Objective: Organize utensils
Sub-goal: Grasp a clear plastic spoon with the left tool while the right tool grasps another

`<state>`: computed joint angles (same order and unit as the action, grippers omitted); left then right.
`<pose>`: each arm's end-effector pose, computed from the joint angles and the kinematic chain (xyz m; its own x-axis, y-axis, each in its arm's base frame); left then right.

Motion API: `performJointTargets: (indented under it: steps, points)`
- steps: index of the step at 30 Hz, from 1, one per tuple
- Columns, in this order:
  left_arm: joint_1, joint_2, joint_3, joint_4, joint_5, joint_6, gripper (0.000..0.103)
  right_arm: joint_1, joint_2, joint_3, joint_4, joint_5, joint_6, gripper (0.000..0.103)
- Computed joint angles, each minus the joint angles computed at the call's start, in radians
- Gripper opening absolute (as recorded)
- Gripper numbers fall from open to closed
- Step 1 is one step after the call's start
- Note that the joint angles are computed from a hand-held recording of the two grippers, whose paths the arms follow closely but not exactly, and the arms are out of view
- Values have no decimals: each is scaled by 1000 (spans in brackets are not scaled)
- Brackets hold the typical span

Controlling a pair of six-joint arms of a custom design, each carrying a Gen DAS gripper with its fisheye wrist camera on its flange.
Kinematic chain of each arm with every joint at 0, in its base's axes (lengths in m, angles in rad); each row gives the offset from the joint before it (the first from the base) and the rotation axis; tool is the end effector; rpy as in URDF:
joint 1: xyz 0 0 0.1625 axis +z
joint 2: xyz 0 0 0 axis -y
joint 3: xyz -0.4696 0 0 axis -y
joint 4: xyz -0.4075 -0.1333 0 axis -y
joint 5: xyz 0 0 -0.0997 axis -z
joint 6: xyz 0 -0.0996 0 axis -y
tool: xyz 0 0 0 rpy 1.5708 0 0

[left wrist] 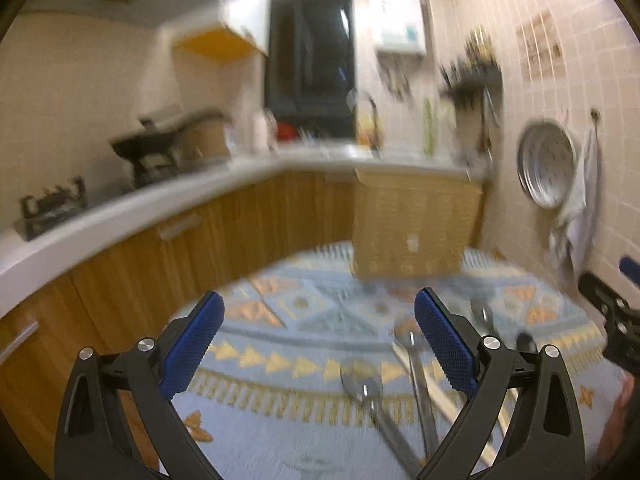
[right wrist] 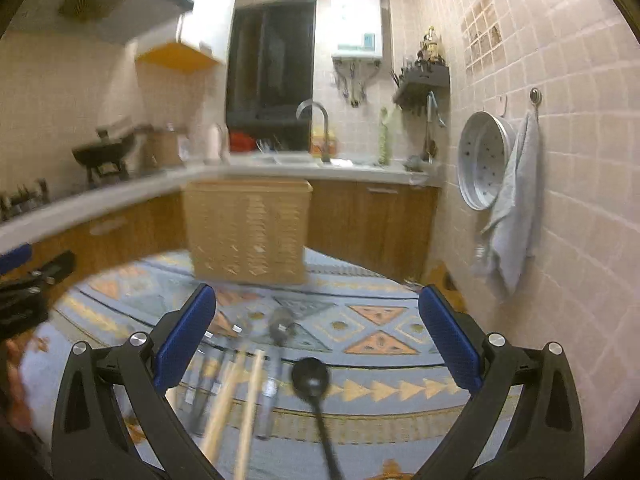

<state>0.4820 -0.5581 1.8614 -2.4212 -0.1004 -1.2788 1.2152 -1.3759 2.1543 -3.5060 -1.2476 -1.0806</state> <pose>-0.4162 -0.4800 -0.0344 -0.6653 -0.3155 -0.6766 0.5543 0.3983 -0.7308 -0.0221 -0.5333 0.3904 -0.5897 -0.3056 0.7476 -0.8076 0.2283 -0.5437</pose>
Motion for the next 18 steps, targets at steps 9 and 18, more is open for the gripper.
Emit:
performJointTargets:
  steps: [9,18]
  points:
    - [166,-118,5,-274,-619,274,77,125,34,-170,350,-319,-37,97]
    - [201,-26,-208,152,-604,181,67,220,130,-454,841,-515,158,86]
